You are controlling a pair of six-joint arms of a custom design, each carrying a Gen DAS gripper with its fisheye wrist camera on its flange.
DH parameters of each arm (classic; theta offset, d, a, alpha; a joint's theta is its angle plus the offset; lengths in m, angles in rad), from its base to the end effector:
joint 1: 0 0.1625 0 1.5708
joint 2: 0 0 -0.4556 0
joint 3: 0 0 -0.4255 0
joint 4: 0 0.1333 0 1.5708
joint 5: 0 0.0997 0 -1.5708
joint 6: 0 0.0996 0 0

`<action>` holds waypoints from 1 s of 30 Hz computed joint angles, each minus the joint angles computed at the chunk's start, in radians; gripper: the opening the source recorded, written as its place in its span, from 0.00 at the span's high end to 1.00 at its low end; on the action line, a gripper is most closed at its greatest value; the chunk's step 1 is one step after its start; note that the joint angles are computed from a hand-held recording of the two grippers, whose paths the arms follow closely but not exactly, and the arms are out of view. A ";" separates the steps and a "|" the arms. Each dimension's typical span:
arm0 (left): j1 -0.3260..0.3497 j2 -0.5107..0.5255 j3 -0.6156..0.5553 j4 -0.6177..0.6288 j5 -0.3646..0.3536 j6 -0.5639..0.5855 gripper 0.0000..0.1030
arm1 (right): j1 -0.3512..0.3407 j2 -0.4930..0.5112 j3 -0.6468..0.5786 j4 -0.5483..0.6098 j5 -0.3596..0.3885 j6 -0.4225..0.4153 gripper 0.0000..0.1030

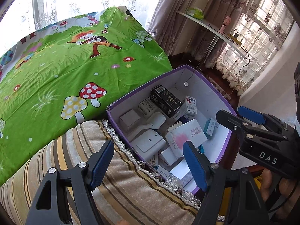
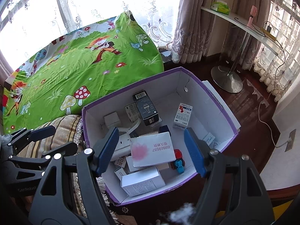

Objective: Organize rigid objects
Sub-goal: 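Open both grippers to drop the tray and DORMI box inside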

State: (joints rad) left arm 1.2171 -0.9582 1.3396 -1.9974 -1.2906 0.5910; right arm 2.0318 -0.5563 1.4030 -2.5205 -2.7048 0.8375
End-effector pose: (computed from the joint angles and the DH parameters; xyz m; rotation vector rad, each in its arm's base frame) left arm -0.1126 -0.7694 0.2858 1.2922 2.5492 -0.0164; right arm 0.3821 -0.6725 0.0527 -0.4673 -2.0793 0.9075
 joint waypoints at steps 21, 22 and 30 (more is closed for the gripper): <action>-0.014 -0.047 0.072 -0.073 -0.012 0.062 0.09 | 0.011 -0.031 0.054 0.044 0.003 0.079 0.28; -0.014 -0.048 0.073 -0.075 -0.012 0.063 0.09 | 0.011 -0.031 0.055 0.043 0.002 0.079 0.28; -0.016 -0.052 0.081 -0.084 -0.011 0.074 0.06 | 0.010 -0.031 0.056 0.040 0.006 0.082 0.27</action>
